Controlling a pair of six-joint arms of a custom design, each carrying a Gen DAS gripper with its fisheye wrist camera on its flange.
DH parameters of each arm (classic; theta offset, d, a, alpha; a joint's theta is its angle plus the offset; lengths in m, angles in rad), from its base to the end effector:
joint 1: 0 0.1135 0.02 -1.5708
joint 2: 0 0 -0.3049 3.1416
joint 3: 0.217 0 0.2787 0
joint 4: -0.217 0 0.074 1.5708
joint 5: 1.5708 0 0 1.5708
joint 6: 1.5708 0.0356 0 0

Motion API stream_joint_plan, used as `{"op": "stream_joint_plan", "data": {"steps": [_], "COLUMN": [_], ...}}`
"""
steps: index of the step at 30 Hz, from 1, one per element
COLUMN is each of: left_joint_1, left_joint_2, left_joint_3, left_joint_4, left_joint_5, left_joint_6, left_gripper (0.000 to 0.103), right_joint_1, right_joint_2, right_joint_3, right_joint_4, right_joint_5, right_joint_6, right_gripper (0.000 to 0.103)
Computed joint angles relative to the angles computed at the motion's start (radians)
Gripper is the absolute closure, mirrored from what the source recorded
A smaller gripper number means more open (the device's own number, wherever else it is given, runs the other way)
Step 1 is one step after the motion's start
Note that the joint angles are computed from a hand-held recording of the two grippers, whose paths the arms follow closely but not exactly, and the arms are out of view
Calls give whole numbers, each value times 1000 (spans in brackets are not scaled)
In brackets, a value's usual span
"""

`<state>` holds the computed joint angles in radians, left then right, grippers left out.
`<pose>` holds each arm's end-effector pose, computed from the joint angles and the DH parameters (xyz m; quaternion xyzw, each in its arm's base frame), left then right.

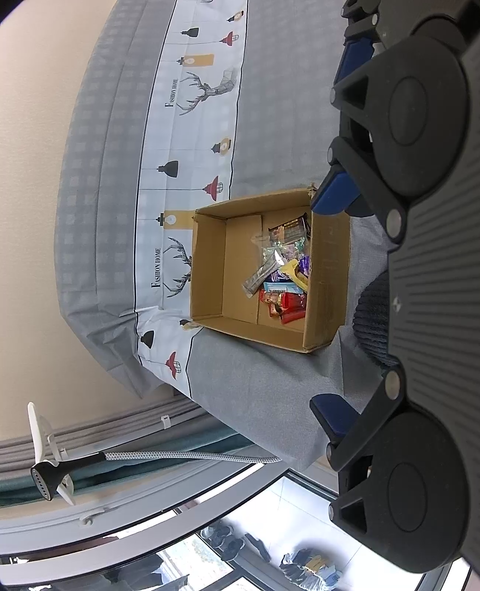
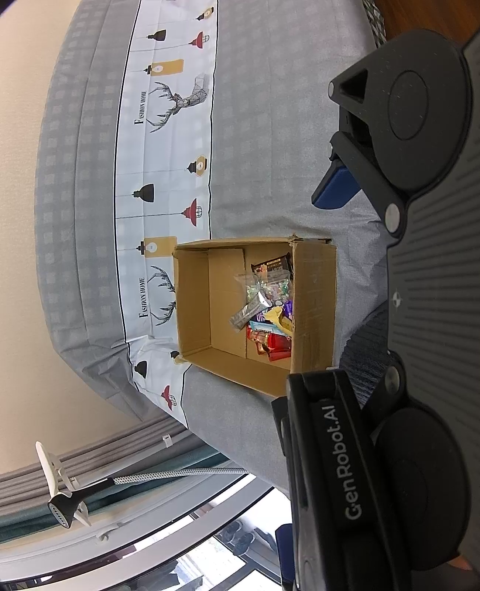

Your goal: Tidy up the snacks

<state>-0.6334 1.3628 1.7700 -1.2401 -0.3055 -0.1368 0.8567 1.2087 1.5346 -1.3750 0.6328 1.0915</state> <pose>0.2125 -0.1428 0.4948 0.1734 0.9071 -0.0024 0.3836 0.1481 0.1387 0.4536 0.1872 0.9025 0.0338 0.3864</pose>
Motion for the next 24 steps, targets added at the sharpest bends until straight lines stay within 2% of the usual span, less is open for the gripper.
{"op": "stream_joint_plan", "data": {"steps": [24], "left_joint_1": [-8], "left_joint_2": [12], "left_joint_3": [-3], "left_joint_4": [-2], "left_joint_5": [-3], "left_joint_6": [22], "left_gripper": [0], "right_joint_1": [-20], "right_joint_2": [-18], "right_joint_3": [-18], "right_joint_4": [13], "right_joint_5": [-19], "right_joint_6": [-35], "right_gripper": [0]}}
